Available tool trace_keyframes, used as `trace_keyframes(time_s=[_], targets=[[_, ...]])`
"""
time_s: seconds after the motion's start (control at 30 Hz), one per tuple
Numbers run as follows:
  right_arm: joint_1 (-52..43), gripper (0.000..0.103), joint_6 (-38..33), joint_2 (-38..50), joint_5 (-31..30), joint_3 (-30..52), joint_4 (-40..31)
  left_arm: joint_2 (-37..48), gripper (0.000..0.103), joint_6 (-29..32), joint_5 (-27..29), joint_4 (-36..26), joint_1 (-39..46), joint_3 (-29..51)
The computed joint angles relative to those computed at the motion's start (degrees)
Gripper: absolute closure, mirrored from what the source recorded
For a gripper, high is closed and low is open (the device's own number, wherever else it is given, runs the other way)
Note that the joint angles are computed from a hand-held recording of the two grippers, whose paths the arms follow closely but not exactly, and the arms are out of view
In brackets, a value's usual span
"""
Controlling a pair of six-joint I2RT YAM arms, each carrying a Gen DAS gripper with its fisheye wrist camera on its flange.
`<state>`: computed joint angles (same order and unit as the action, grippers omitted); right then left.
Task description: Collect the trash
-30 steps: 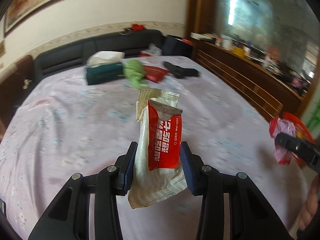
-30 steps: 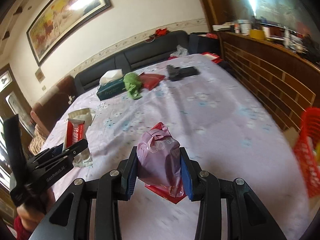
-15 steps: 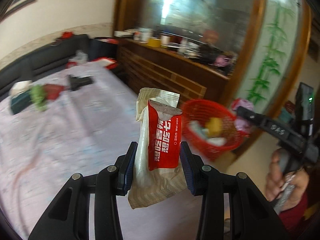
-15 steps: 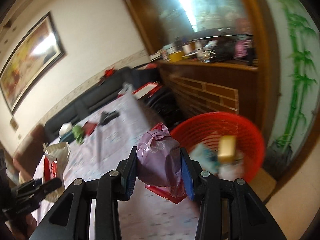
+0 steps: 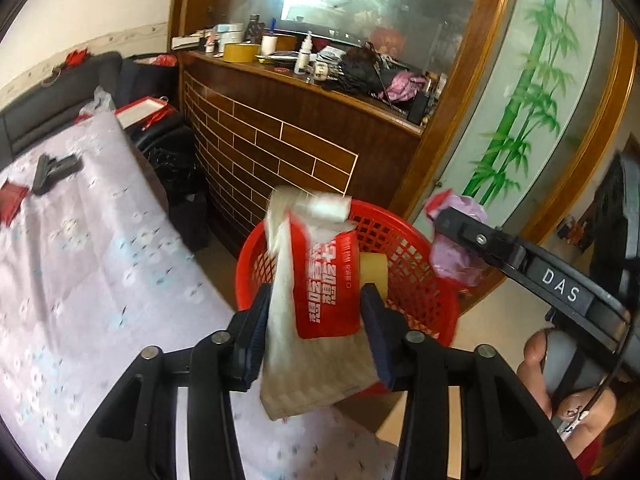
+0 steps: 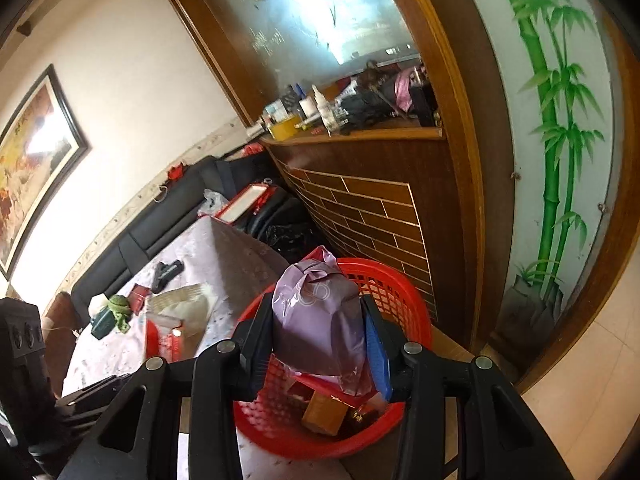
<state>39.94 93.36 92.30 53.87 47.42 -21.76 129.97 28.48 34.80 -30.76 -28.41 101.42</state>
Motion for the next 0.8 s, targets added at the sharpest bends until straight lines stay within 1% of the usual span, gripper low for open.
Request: trace_keyframes(time_s=[0.03, 0.07, 0.13, 0.2, 0.3, 0.33, 0.37, 0.4, 0.5, 0.57, 0.67, 0.8], targets=[[-1.04, 0.042, -1.26, 0.32, -0.94, -0.57, 1.66, 0.14, 0.052, -0.06, -0.42, 0.16, -0.19, -0.05], [-2.22, 0.039, -2.1, 0.39, -2.43, -1.41, 3.12, 0.28, 0.047, -0.15, -0.48, 0.0, -0.19, 0.01], [-2.45, 0.039, -0.76, -0.24, -2.79, -2.86, 3.5, 0.2, 0.04, 0.93, 0.58, -1.21, 0.5, 0.0], [-0.57, 0.038, 2.61, -0.41, -1.25, -2.69, 0.43, -1.45, 0.039, 1.65, 0.73, 0.5, 1.57, -2.44], [2.2, 0.035, 7.37, 0.42, -0.08, -1.16, -4.31, -3.24, 0.035, 2.14, 1.31, 2.82, 3.69, -5.2], [3.18, 0.032, 8.8, 1.06, 0.26, -0.28, -6.09, -4.0, 0.032, 2.04, 1.29, 4.27, 4.57, -6.56], [4.33, 0.026, 11.01, 2.45, 0.44, 1.84, -9.57, -4.58, 0.03, 2.12, 1.32, 5.23, 5.27, -7.63], [5.43, 0.024, 13.22, 4.22, 0.63, 4.41, -13.37, -5.07, 0.029, 2.51, 1.55, 6.18, 6.24, -8.86], [7.35, 0.021, 16.17, 8.3, 1.04, 9.57, -19.41, -4.99, 0.029, 3.63, 0.89, 7.36, 8.08, -10.27], [8.28, 0.016, 19.58, 12.31, 0.56, 14.65, -25.58, -4.18, 0.029, 4.21, 0.54, 6.86, 9.03, -10.04], [8.83, 0.015, 21.91, 17.13, -0.16, 20.41, -31.36, -3.15, 0.029, 4.86, -0.36, 6.3, 10.59, -9.93], [8.95, 0.015, 18.82, 19.65, -0.86, 24.06, -30.46, -2.67, 0.029, 5.53, -0.51, 7.47, 12.57, -10.33]])
